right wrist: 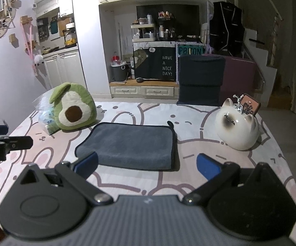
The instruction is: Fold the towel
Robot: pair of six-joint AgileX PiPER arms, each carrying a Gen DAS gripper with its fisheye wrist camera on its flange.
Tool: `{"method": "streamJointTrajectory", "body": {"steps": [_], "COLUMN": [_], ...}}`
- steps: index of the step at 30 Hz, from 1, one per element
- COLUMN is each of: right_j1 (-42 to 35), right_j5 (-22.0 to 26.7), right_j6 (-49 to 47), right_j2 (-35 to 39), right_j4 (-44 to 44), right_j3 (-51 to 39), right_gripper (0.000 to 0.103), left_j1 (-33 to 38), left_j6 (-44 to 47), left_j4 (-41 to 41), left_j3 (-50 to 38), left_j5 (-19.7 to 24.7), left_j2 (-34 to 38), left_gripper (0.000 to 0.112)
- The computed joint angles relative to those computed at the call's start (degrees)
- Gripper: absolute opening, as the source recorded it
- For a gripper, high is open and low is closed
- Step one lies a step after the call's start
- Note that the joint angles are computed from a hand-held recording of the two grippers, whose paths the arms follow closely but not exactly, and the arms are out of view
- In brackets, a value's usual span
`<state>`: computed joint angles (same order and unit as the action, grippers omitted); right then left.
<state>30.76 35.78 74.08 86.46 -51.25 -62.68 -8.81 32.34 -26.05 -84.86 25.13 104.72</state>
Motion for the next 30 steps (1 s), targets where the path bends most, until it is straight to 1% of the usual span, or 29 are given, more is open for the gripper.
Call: {"method": "streamJointTrajectory", "body": {"steps": [4, 10, 16, 24, 30], "right_j1": [2.5, 7.0, 11.1, 16.8, 21.0], "right_j5": [1.9, 6.1, 9.4, 13.5, 16.7], "right_j6": [2.4, 6.7, 9.5, 15.2, 18.3], "right_j2": [-2.6, -5.4, -8.0, -11.2, -12.7], "right_j4": [-1.8, -4.7, -5.9, -7.4, -7.0], "right_j3": [1.8, 4.2, 7.0, 10.9, 12.5], "right_gripper": [0.103, 0.103, 0.103, 0.103, 0.103], "left_j1": [0.3, 0.7, 0.8, 1.3, 2.5], "left_j6": [3.1, 6.7, 10.1, 17.2, 23.4], "left_j4": [-3.0, -6.6, -9.2, -15.1, -21.3], "left_j3": [4.3, 10.3, 16.0, 22.9, 26.4], "left_j5": [-1.0, -1.5, -3.0, -4.7, -3.9], "left_j2": [-3.5, -8.5, -12.4, -16.9, -19.4], "left_gripper": [0.103, 0.103, 0.103, 0.103, 0.103]}}
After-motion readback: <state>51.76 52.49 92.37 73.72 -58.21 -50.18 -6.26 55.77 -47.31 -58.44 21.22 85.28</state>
